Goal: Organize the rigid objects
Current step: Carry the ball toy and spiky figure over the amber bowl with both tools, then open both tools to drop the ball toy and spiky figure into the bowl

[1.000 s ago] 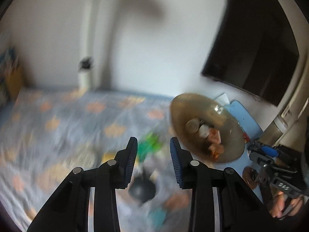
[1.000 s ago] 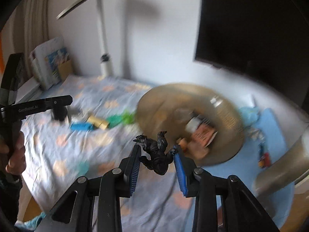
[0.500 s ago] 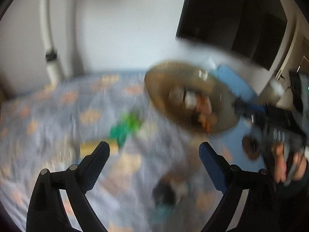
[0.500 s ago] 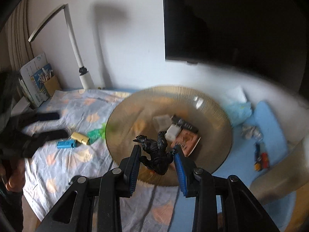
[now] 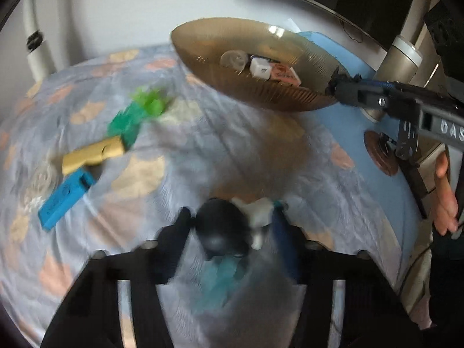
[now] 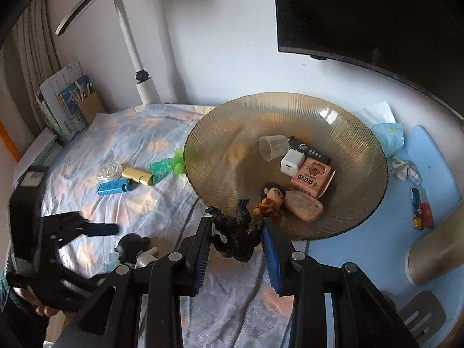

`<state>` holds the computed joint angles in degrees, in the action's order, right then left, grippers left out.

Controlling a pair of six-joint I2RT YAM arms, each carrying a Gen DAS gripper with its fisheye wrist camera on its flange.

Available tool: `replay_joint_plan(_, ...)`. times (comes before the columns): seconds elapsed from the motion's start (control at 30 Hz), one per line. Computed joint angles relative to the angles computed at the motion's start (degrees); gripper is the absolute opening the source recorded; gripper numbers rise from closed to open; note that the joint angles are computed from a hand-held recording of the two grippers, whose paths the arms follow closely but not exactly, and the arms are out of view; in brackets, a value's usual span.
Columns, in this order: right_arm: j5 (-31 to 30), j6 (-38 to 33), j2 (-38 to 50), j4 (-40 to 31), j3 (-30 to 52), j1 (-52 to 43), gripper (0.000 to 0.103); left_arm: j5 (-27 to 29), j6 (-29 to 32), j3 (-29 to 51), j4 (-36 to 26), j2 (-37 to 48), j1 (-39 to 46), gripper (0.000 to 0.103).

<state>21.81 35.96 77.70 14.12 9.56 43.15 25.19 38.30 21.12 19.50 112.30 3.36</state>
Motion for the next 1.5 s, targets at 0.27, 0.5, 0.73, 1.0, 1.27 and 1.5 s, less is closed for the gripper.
replay_joint_plan(0.27, 2.52, 0.28, -6.97, -4.35, -1.8, 0.4, 0.033, 0.08, -3.04, 0.83, -1.05, -3.68, -2.07, 0.036)
replay_joint_plan(0.5, 3.87, -5.24, -19.88, -16.22, 1.15, -3.02, 0.033, 6.85, -15.62, 5.32, -10.08, -20.95, -5.79, 0.036)
replay_joint_plan(0.73, -2.24, -13.96, -9.13, -10.73, 6.74, -11.73, 0.033, -3.61, -30.32, 13.79, -0.31, -7.28, -14.47, 0.036)
replay_joint_plan(1.0, -4.43, -14.23, 7.13, -1.42, 10.19, -13.72, 0.033, -4.67, -30.66, 17.93, 0.99, 0.97, -15.36, 0.061)
replay_joint_plan(1.27, 4.39, -6.77, -3.93, -10.52, 7.24, -9.62, 0.061, 8.43, -21.77, 9.34, -1.79, -11.98, 1.44, 0.084)
replay_joint_plan(1.5, 11.17, 4.92, -5.08, -15.99, 9.9, 9.22, 0.068, 13.09, -8.31, 6.02, -5.73, -13.74, 25.46, 0.084)
